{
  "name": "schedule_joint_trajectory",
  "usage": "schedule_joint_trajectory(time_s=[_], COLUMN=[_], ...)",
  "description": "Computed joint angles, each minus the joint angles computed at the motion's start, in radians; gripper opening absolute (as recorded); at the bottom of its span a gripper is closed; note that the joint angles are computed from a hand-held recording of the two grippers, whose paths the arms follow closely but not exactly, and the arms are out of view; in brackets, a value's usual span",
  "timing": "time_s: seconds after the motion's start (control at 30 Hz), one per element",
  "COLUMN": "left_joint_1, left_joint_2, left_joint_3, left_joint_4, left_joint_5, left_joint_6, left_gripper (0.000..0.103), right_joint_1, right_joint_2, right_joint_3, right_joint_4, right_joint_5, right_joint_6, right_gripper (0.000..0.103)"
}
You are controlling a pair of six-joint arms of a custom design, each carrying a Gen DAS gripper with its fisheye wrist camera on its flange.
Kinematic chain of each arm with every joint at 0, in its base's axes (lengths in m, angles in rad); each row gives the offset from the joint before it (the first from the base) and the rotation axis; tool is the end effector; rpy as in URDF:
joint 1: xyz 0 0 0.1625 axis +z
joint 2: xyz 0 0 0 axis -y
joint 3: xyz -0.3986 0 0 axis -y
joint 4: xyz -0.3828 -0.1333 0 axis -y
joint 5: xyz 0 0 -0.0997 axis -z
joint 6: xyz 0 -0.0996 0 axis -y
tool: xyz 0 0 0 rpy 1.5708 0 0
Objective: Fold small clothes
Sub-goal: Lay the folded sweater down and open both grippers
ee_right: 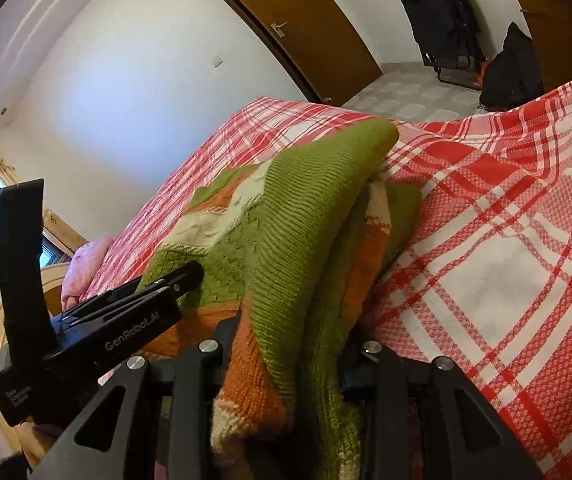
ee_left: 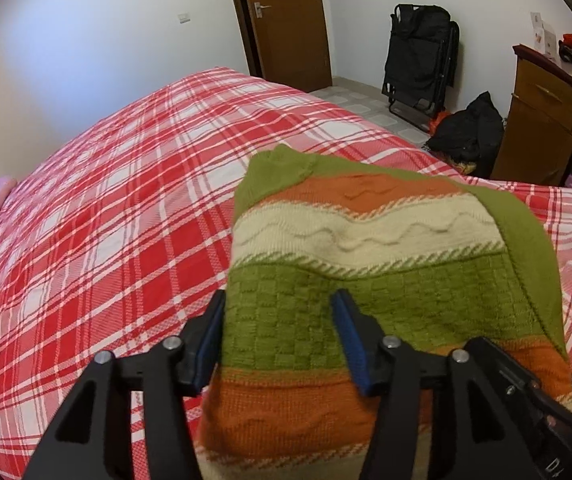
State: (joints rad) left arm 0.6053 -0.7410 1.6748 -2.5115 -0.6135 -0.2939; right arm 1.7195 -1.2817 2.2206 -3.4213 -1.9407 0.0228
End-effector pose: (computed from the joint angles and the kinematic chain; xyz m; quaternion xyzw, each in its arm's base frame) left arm -0.3892 -0.5304 0.0672 0.2910 0.8386 -0.2737 0.3704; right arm 0.1665 -0.4546 0.2576 -0.0253 -0.8859 0.4452 0.1275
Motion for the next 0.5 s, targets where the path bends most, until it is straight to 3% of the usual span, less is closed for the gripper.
schedule_joint_trajectory(time_s=[0.2,0.3,0.37,0.43,0.47,0.5], left_joint_1=[-0.008,-0.019,-0.022,-0.025,-0.028,-0.029], left_joint_2=[-0.026,-0.058,-0.075,-0.092,-0.101,-0.109], left_joint_3=[0.022,0.054,0.071,0.086,0.095,0.103], left_joint_4=[0.03,0.041,0.041,0.056,0.06,0.066], left_joint_5=[0.023,0.047,0.048,0.043,0.04,0.036], left_joint_6=[-0.035,-0.064,-0.076,-0.095,-0.103,-0.113], left_gripper=[0.067,0.069,0.069,0.069,0.069,0.069], right_joint_1=[-0.025,-0.001,0.048,0.121,0.144,0.161], right_joint_2=[-0.052,-0.087,-0.083,-0.039,-0.02,-0.005], right_joint_3=[0.02,0.051,0.06,0.03,0.011,-0.014], right_joint_4=[0.057,0.035,-0.023,-0.096,-0.107,-0.098], right_joint_5=[0.048,0.005,-0.084,-0.217,-0.258,-0.283], right_joint_6=[0.06,0.081,0.048,-0.067,-0.118,-0.161], right_gripper=[0.046,0.046,0.046,0.032,0.014,0.013])
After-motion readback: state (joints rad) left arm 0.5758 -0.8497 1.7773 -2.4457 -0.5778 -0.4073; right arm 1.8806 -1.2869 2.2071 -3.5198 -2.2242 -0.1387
